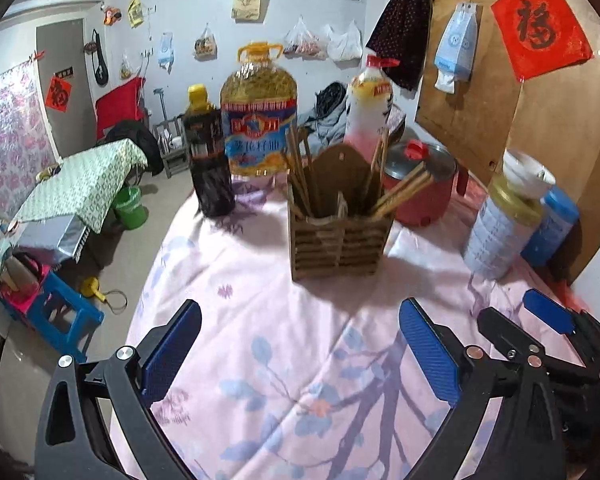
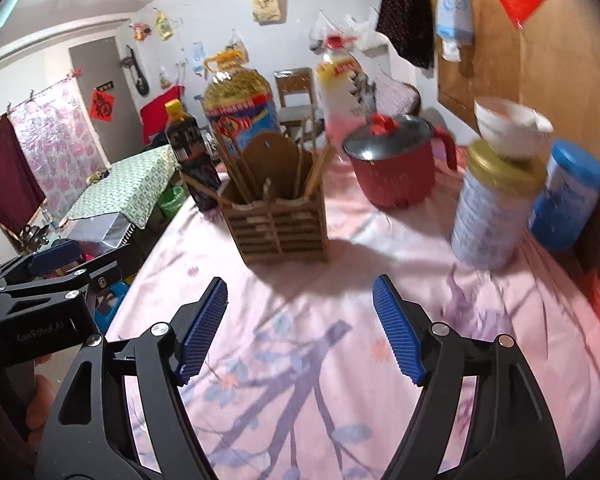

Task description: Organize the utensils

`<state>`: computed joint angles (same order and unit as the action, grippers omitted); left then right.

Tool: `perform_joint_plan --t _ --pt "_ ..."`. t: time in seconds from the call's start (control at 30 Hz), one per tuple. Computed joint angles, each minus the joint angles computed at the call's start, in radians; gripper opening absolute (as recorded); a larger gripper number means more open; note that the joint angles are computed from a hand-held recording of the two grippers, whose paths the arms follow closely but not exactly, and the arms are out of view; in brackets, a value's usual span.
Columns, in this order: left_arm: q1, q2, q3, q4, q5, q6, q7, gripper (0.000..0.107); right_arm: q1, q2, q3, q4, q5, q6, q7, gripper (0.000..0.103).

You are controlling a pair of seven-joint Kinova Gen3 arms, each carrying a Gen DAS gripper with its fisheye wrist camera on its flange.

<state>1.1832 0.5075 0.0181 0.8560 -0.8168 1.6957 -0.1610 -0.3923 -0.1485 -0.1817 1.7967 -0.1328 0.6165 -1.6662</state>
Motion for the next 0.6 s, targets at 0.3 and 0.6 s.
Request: perform_joint_plan --t 0.3,0.6 --pt "0.034 0.016 0.003 -0.003 0.016 0.016 0.061 0.097 -0.005 -0.017 0.044 0.017 -0.09 0.013 0.112 0.077" --pt "0.064 0.042 -0.014 -0.054 -0.008 0.065 0.101 0.097 -0.01 -0.035 0.067 0.024 -0.152 0.004 0.227 0.078"
